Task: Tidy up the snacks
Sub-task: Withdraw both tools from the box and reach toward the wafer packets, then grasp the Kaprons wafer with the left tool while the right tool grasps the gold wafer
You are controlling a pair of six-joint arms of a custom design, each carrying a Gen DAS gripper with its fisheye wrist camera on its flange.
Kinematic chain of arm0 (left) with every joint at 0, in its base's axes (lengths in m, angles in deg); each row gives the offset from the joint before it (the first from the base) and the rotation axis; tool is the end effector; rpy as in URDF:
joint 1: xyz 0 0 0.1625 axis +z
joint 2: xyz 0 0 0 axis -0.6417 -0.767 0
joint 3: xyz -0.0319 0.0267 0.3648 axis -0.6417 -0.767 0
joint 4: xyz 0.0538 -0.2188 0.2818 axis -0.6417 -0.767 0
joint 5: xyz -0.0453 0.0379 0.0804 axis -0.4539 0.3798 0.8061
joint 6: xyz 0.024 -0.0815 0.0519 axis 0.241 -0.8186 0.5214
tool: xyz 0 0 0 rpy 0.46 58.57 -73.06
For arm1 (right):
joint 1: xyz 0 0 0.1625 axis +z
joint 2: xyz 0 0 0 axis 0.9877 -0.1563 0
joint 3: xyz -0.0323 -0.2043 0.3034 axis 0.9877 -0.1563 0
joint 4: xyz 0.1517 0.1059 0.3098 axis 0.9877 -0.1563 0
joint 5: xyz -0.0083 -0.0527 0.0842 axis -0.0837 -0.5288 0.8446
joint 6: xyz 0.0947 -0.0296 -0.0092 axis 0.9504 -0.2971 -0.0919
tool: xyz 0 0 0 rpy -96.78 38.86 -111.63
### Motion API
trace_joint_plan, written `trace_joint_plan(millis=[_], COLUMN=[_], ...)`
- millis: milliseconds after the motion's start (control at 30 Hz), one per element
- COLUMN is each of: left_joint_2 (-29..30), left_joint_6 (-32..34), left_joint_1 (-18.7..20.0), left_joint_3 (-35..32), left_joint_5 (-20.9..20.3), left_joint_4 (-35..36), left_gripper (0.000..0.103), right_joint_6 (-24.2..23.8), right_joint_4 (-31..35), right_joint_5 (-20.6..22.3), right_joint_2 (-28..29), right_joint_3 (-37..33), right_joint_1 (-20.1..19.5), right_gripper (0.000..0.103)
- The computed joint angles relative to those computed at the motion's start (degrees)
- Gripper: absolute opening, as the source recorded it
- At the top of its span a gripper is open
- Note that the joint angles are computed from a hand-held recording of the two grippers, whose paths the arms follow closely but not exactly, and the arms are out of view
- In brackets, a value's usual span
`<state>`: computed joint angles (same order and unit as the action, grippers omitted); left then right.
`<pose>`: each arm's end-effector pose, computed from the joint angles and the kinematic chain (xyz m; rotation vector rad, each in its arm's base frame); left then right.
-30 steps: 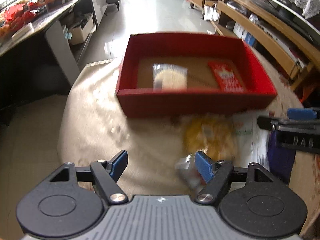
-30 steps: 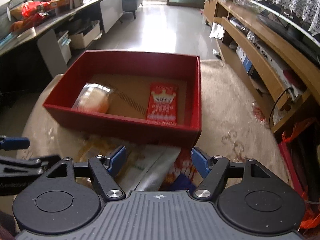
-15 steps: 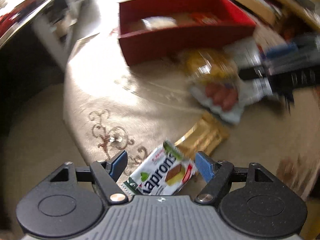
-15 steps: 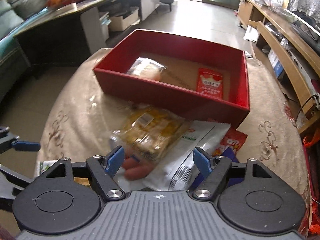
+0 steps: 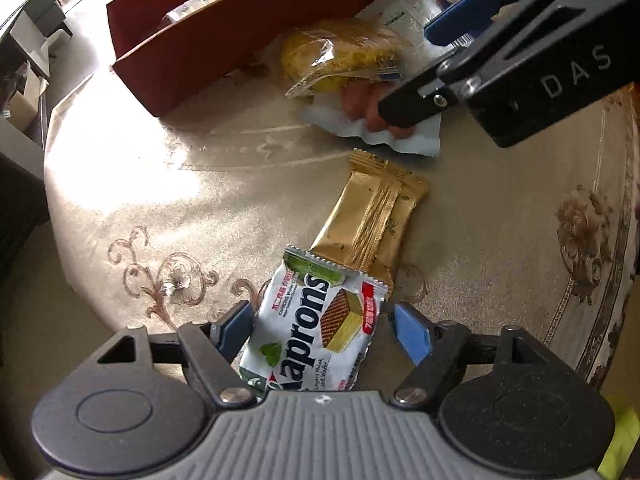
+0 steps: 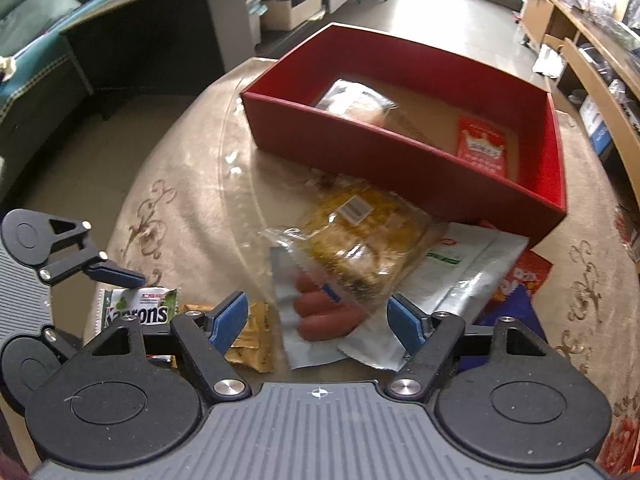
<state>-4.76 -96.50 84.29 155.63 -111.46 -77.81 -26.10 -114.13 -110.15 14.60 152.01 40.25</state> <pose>-0.1305 -0.4043 0.2671 0.5642 2.3134 -0.1767 0.3724 -0.4526 0.0554 1.0859 -2.3882 0.1923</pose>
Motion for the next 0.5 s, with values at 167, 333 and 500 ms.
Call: trace_joint_plan(millis=[167,333,500], left_joint_2=[-2.8,-5.9,-9.7], left_joint_6=[-4.5,-11.3,-14.1], left_joint_1=[-0.2,-2.8,-2.1], left_joint_3=[1.3,3.3,3.7], left_joint_5=[-1.2,0.4,-0.2], left_joint_4=[0.0,3.5,1.9], left_gripper=[0.060,0.058,0.058], right_joint_6=[-1.1,-4.7,-14.3], right_joint_4=[0.7,1.3,5.1], right_joint_5=[1.3,3.1,4.0], right_joint_2=[0.5,0.3,-0.3], right_joint_3=[-0.9,-0.8,0.8], right_joint_1=[0.2,0.6,1.0], right_gripper=[0.082,0.081,0.076])
